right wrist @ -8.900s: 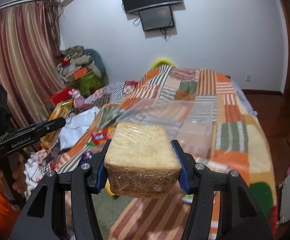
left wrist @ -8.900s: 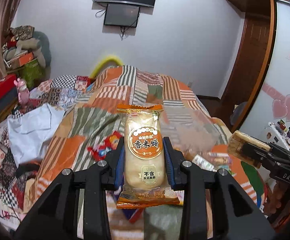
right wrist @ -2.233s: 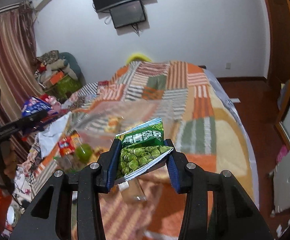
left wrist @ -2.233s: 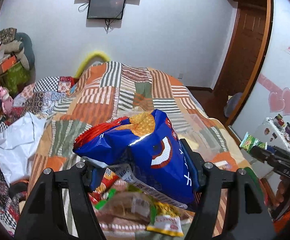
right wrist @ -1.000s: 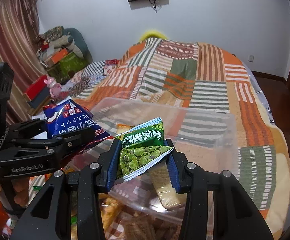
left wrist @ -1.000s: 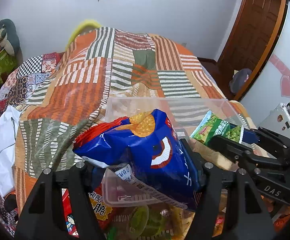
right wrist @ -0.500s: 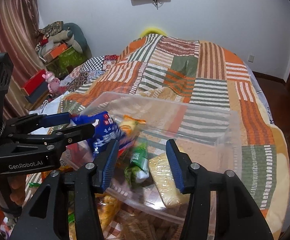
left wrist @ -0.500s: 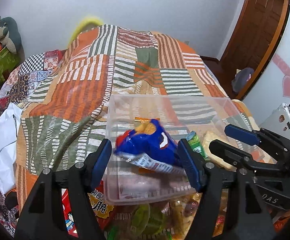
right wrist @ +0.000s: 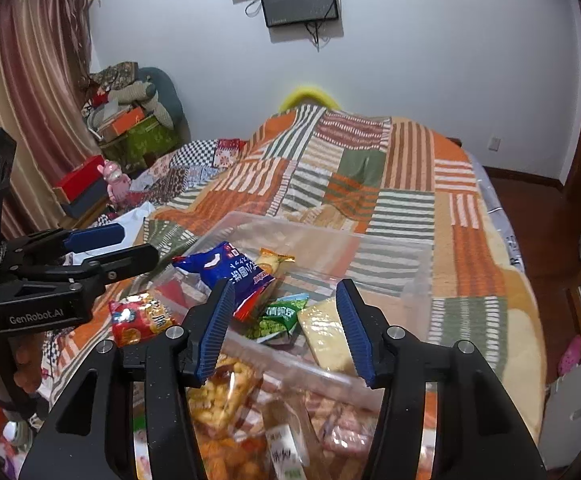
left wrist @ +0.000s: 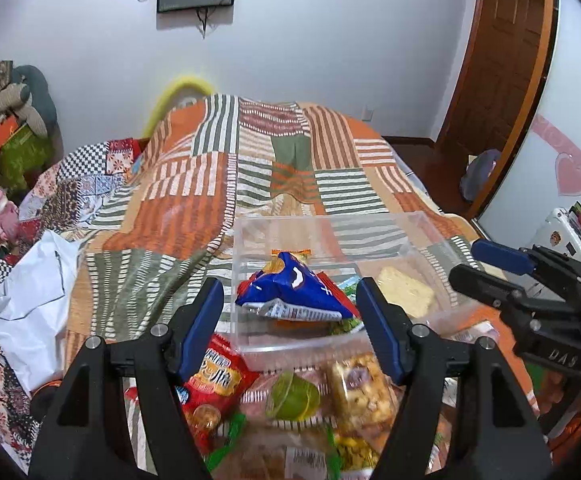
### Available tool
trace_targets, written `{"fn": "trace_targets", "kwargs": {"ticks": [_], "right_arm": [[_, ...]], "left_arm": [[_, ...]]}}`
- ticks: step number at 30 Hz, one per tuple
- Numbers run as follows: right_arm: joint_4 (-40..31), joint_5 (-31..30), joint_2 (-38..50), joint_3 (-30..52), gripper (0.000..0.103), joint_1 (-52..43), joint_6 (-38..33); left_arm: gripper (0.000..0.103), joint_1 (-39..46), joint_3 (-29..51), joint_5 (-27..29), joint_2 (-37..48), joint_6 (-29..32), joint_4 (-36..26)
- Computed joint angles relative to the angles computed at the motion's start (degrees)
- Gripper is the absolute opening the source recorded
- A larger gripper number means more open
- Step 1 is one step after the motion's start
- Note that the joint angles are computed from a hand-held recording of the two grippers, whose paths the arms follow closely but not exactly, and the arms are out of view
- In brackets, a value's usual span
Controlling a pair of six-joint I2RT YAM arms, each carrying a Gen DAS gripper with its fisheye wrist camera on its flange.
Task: Organize snacks
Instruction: 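Drop the blue chip bag and green pea pack into the clear box, then grasp the barcoded cookie bag with the left tool while the right tool grasps the biscuit roll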
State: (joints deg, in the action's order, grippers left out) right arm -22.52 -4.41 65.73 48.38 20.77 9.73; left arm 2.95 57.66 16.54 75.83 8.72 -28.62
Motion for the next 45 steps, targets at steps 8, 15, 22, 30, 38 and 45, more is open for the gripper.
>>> {"fn": "trace_targets", "kwargs": {"ticks": [8,15,22,30,38,45], "right_arm": [[-4.66,0.91,-9.4,-3.7,0.053,-0.58,-0.46],[-8.54,1.63,-15.57,-8.39,0.055,-0.69,-1.15],[-11.23,0.85,-19.14,-13.4,0.055,-1.04,-1.4],[-9.68,-2.28,-17.27,-16.62,0.055,-2.24,-0.69],[-4.06,-0.81,-11.36,-18.28,0.055,0.26,-0.14],[-0.74,-2.6,-4.47,-18.34,0.049,0.56,-1.54]], "left_arm": [[0.071,3.76,-3.67,2.16,-9.5,2.85,-4.93],[0.077,8.08,-7.75,3.5,-14.74,7.06,-8.88],[0.077,10.3,-13.27,3.66,-15.81,10.41,-10.81],[0.078,7.31,-18.26,2.08,-11.16,9.24,-7.81],[0.083,5.62,-19.94,0.17,-5.81,7.07,-2.2],[0.087,6.26,-21.11,1.87,-2.47,6.71,1.39]]}}
